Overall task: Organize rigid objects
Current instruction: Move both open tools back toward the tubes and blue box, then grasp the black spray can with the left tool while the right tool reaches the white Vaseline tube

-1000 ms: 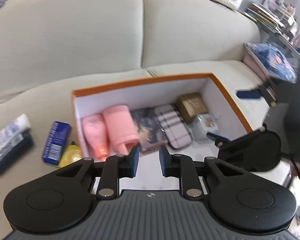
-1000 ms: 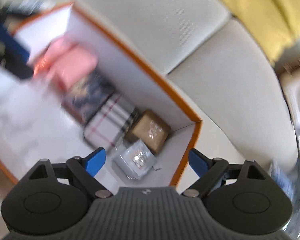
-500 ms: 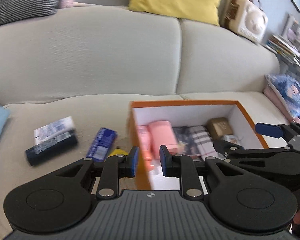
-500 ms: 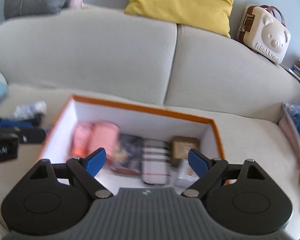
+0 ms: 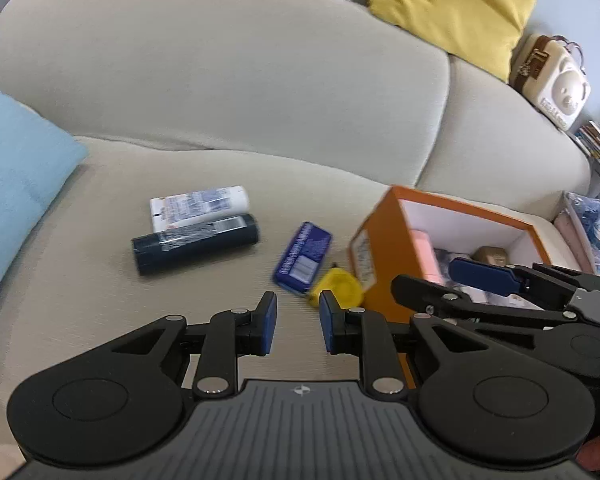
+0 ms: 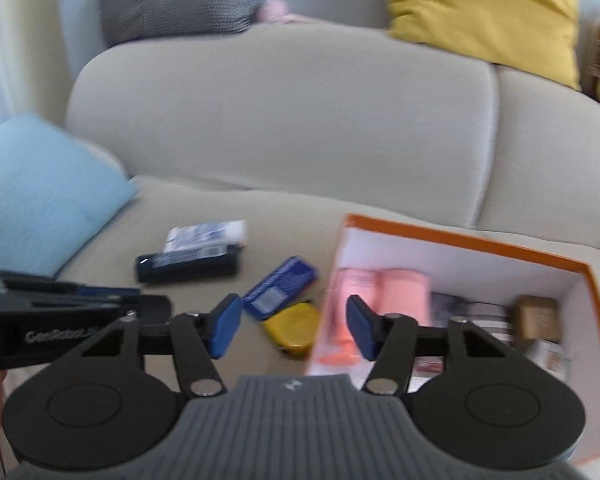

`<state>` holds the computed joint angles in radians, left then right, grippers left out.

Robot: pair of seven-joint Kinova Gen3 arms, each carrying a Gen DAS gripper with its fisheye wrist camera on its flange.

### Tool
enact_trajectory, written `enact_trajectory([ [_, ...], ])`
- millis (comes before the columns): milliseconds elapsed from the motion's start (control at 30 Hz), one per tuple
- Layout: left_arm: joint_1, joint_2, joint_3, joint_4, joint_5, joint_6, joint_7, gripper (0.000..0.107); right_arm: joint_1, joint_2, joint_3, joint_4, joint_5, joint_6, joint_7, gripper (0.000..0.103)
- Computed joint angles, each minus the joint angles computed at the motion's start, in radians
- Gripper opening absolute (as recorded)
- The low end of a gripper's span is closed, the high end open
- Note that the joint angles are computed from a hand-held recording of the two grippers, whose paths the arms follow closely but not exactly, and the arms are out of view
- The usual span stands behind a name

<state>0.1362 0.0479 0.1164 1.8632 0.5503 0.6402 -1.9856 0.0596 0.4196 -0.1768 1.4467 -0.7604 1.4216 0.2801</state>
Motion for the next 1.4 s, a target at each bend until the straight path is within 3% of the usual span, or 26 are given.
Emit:
enact_trajectory([
  [233,-0.028,0.087,-0.001,-0.047,-0.081,-0.042,-0.042,0.025,-0.091,-0.055,-0.018,0.128,0.036,-0.122,0.032,0.056],
  [367,-0.020,0.150,0.018,-0.085,-0.187,-0.096,-0.087,0.025,-0.180,-0.082,-0.030,0.180,0.072,-0.243,-0.015,0.056],
  [533,-0.003,0.238,0.047,-0.116,-0.329,-0.175,-0.212,0.036,-0.248,-0.102,-0.064,0.250,0.073,-0.394,-0.011,0.056],
  [700,0.046,0.308,0.034,-0.139,-0.451,-0.212,-0.222,0.039,-0.306,-0.086,-0.086,0.262,0.099,-0.473,-0.047,0.058],
  [767,0.025,0.323,0.063,-0.139,-0.447,-0.225,-0.246,0.052,-0.322,-0.082,-0.092,0.266,0.112,-0.500,-0.068,0.059],
  [833,0.018,0.337,0.079,-0.144,-0.455,-0.229,-0.274,0.056,-0.331,-0.074,-0.098,0.262,0.125,-0.512,-0.090,0.060],
  [1167,0.051,0.368,0.065,-0.159,-0.502,-0.238,-0.280,0.058,-0.343,-0.056,-0.117,0.266,0.169,-0.547,-0.130,0.062],
  [1300,0.046,0.379,0.063,-0.200,-0.481,-0.181,-0.247,0.058,-0.338,-0.052,-0.120,0.257,0.188,-0.533,-0.141,0.062],
  [1400,0.087,0.367,0.019,-0.207,-0.496,-0.144,-0.164,0.055,-0.330,-0.054,-0.124,0.257,0.185,-0.533,-0.132,0.063],
])
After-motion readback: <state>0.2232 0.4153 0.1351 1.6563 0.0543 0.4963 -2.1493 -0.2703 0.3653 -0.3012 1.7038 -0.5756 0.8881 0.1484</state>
